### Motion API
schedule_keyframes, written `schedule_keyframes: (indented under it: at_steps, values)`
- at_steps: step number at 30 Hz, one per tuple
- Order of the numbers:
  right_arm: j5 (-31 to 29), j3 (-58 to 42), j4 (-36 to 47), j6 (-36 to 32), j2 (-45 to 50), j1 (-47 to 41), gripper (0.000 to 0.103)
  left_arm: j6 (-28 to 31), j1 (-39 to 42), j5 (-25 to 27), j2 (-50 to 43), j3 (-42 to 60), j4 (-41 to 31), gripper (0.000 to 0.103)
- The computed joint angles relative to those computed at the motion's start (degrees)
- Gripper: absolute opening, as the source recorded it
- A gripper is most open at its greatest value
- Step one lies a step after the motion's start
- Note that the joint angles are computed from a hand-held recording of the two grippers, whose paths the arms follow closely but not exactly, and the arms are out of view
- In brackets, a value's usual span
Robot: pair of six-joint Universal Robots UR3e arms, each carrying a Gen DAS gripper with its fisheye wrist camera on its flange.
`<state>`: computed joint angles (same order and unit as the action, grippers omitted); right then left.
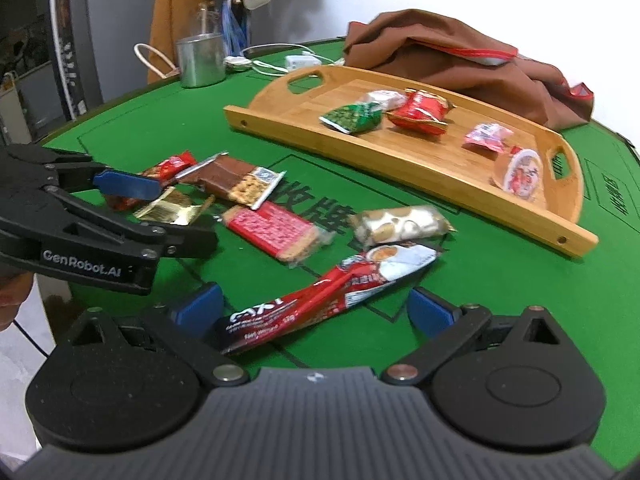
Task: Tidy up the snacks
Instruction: 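Grasp the gold foil packet with the left tool while the right tool grasps the red stick bar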
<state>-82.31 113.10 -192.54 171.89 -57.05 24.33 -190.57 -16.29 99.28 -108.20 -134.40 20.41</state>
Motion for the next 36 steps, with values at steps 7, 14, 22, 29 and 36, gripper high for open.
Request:
schedule_keyframes:
  at_steps: [7, 14, 22, 29, 36]
  values:
    - [-2.26, 2.63, -0.73, 0.44, -1.78, -1.84, 0.103, 1.11, -0.55, -0.61, 0.10, 0.55, -0.98, 0.078]
    - [-5.17, 5.38, -2.95, 1.09, -2.90, -3.74, 0.103, 2.06, -1.15, -2.48, 1.47, 0.84, -3.26, 0.076]
    - [-15.22, 5.84, -6.72, 0.96, -1.94, -3.34, 0.103, 4.43, -3.15, -0.96, 2.45, 0.00, -2.88, 0.076]
    - [-14.32, 5.27, -7.31, 0.45, -1.28, -3.13, 0.103, 4.85, -3.65, 2.50, -1.63, 3.34, -1.86, 0.077]
    - [-9.93, 4.40, -5.39, 1.29, -1.64, -4.51, 0.098, 3.66, -2.92, 0.18, -1.79, 3.08, -1.29, 0.072]
